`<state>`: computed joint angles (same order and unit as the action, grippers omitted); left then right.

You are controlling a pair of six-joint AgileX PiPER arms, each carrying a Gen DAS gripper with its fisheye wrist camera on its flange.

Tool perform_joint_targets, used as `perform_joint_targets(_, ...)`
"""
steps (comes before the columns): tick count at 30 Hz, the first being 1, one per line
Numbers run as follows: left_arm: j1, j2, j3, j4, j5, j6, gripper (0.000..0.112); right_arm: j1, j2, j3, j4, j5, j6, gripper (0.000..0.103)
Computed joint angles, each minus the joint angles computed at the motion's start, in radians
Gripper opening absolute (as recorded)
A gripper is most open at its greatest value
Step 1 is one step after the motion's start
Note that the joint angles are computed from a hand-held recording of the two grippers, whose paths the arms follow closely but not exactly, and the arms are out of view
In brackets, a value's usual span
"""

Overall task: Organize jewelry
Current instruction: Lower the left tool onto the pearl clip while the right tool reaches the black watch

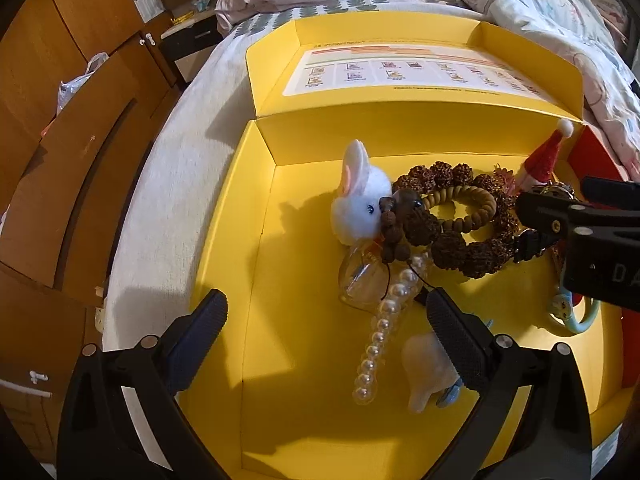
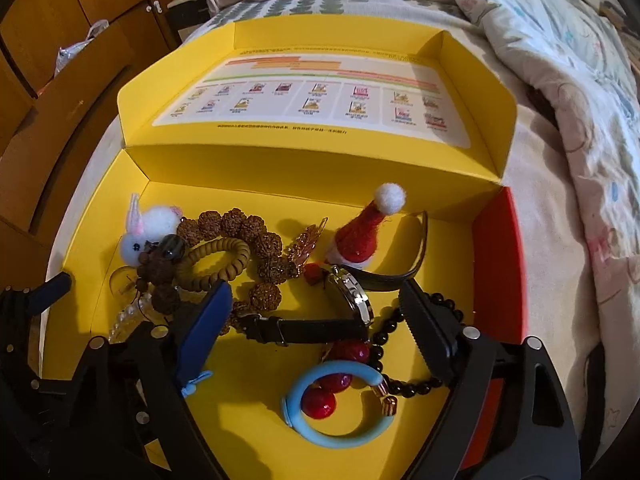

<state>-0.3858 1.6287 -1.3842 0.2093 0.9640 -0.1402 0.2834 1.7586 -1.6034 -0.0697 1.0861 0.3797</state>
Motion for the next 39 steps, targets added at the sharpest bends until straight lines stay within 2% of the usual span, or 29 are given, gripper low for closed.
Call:
perform_joint_targets(5, -0.003, 0.019, -0.012, 0.003, 0.014, 0.005, 0.099, -0.005, 0.029, -0.015, 0.004, 0.013, -0.005, 0.081)
perform_joint_targets(12, 0.034, 0.058, -0.063, -0.079, 0.06, 0.062, 0.099, -0.025, 0.058, -0.031, 0.045, 0.041, -0.018, 0.08)
perform_joint_targets(15, 0.033, 0.07, -0.075, -0.079, 0.069, 0.066, 0.099, -0.04, 0.062, -0.031, 0.079, 0.035, -0.043, 0.077)
perform_joint_targets(20, 0.043, 0.084, -0.096, -0.097, 0.09, 0.083, 0.098, -0.051, 0.049, -0.017, 0.114, 0.022, -0.065, 0.063)
perform_joint_targets(22, 0.053, 0.088, -0.103, -0.117, 0.101, 0.096, 0.093, -0.066, 0.041, -0.006, 0.144, 0.013, -0.084, 0.059)
perform_joint_targets(24, 0.064, 0.095, -0.107, -0.145, 0.108, 0.117, 0.078, -0.072, 0.033, 0.004, 0.159, 0.006, -0.094, 0.057)
perform_joint_targets(26, 0.063, 0.097, -0.104, -0.151, 0.109, 0.123, 0.074, -0.075, 0.026, 0.009, 0.17, 0.007, -0.103, 0.054)
perform_joint_targets(27, 0.06, 0.097, -0.101, -0.148, 0.107, 0.124, 0.065, -0.077, 0.024, 0.011, 0.175, 0.006, -0.103, 0.052)
perform_joint_targets(31, 0.05, 0.089, -0.087, -0.161, 0.103, 0.134, 0.053, -0.078, 0.012, 0.02, 0.183, 0.01, -0.107, 0.043)
perform_joint_targets(33, 0.06, 0.094, -0.1, -0.201, 0.121, 0.157, 0.042, -0.085, 0.006, 0.027, 0.191, 0.009, -0.112, 0.041)
perform_joint_targets(39, 0.078, 0.095, -0.115, -0.239, 0.147, 0.179, 0.032, -0.087, -0.009, 0.04, 0.182, 0.008, -0.096, 0.031)
